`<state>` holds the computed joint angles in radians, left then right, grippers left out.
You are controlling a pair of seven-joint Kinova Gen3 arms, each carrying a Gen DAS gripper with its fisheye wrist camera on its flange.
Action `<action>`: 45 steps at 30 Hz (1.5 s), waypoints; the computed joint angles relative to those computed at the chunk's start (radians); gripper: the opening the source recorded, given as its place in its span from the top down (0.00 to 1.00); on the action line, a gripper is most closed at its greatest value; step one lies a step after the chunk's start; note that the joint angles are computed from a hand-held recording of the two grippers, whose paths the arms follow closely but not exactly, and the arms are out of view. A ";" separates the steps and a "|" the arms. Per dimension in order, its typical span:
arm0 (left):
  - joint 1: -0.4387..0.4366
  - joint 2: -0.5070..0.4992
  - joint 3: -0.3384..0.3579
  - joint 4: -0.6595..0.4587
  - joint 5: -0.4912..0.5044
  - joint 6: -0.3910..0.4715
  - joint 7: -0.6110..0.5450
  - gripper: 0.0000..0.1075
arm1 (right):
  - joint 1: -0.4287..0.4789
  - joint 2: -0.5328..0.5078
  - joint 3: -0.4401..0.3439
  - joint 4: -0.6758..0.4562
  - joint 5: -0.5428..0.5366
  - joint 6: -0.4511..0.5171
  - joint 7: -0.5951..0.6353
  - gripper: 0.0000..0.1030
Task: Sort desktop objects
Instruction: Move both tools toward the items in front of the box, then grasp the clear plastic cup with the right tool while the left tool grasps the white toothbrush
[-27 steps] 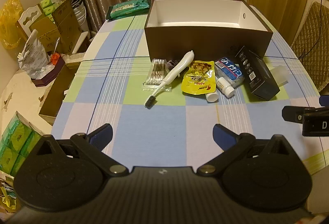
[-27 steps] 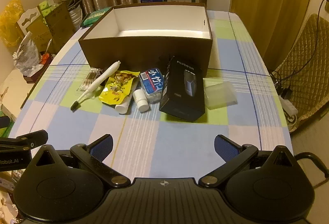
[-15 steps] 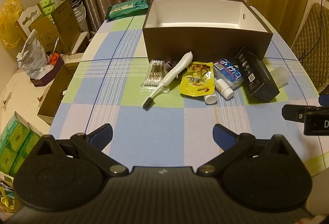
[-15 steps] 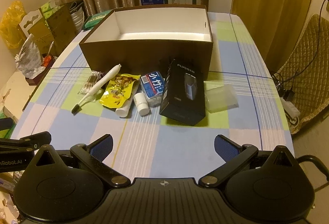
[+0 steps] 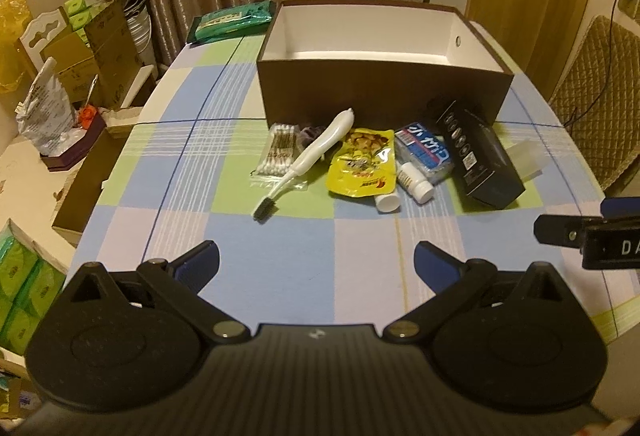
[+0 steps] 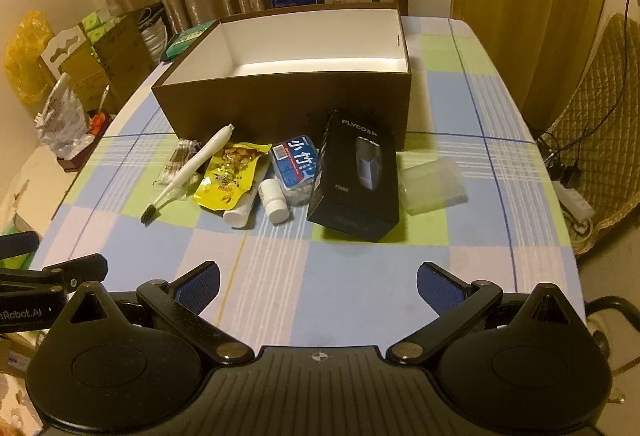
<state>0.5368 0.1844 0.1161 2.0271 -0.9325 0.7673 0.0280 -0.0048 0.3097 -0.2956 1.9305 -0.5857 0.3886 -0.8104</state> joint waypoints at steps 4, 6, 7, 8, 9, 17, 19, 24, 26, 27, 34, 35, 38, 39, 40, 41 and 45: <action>0.014 0.015 -0.002 -0.006 -0.021 0.008 0.033 0.06 | 0.039 0.012 -0.021 0.000 -0.035 -0.001 0.042 0.02; 0.014 0.021 -0.005 -0.006 -0.022 -0.002 0.043 0.06 | 0.064 0.019 -0.033 -0.002 -0.058 0.002 0.069 0.02; 0.012 0.024 -0.006 -0.009 -0.017 -0.008 0.042 0.07 | 0.071 0.022 -0.035 -0.002 -0.066 0.003 0.080 0.02; 0.010 0.026 -0.007 -0.011 -0.011 -0.014 0.041 0.07 | 0.084 0.026 -0.040 -0.003 -0.078 0.005 0.097 0.02; 0.010 0.029 -0.010 -0.013 -0.006 -0.019 0.044 0.07 | 0.095 0.030 -0.044 -0.003 -0.088 0.007 0.113 0.02; 0.038 0.052 -0.019 -0.035 0.007 -0.018 0.055 0.07 | 0.144 0.056 -0.042 -0.018 -0.156 0.050 0.214 0.02; 0.040 0.053 -0.021 -0.038 0.011 -0.021 0.048 0.07 | 0.153 0.064 -0.039 -0.026 -0.171 0.065 0.237 0.02; 0.046 0.062 -0.027 -0.054 0.008 -0.006 0.022 0.07 | 0.164 0.081 -0.031 -0.040 -0.212 0.086 0.284 0.02; 0.044 0.066 -0.030 -0.061 0.007 -0.005 0.007 0.07 | 0.164 0.088 -0.027 -0.047 -0.223 0.087 0.295 0.02; 0.042 0.068 -0.031 -0.065 0.010 -0.007 -0.001 0.07 | 0.162 0.090 -0.023 -0.049 -0.226 0.088 0.296 0.02; 0.019 0.078 -0.053 -0.064 0.015 -0.064 -0.054 0.10 | 0.144 0.110 0.006 -0.068 -0.216 0.099 0.264 0.02; 0.014 0.077 -0.057 -0.061 0.016 -0.077 -0.061 0.11 | 0.137 0.113 0.012 -0.073 -0.207 0.100 0.251 0.02; -0.003 0.079 -0.069 -0.057 0.025 -0.107 -0.089 0.12 | 0.119 0.122 0.020 -0.084 -0.177 0.092 0.216 0.02; -0.010 0.082 -0.074 -0.057 0.028 -0.116 -0.100 0.13 | 0.113 0.126 0.021 -0.088 -0.167 0.087 0.203 0.02; -0.016 0.084 -0.078 -0.057 0.033 -0.126 -0.113 0.13 | 0.111 0.130 0.019 -0.092 -0.160 0.083 0.192 0.02; -0.022 0.086 -0.083 -0.057 0.037 -0.137 -0.125 0.14 | 0.108 0.135 0.018 -0.097 -0.151 0.078 0.180 0.02; -0.050 0.093 -0.106 -0.055 0.052 -0.189 -0.177 0.14 | 0.111 0.155 0.007 -0.113 -0.125 0.054 0.138 0.02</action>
<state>0.4868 0.2777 0.0097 1.9724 -0.8807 0.5781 -0.1492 0.1067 0.4646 -0.2885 1.8178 -0.7104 0.4425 -0.6728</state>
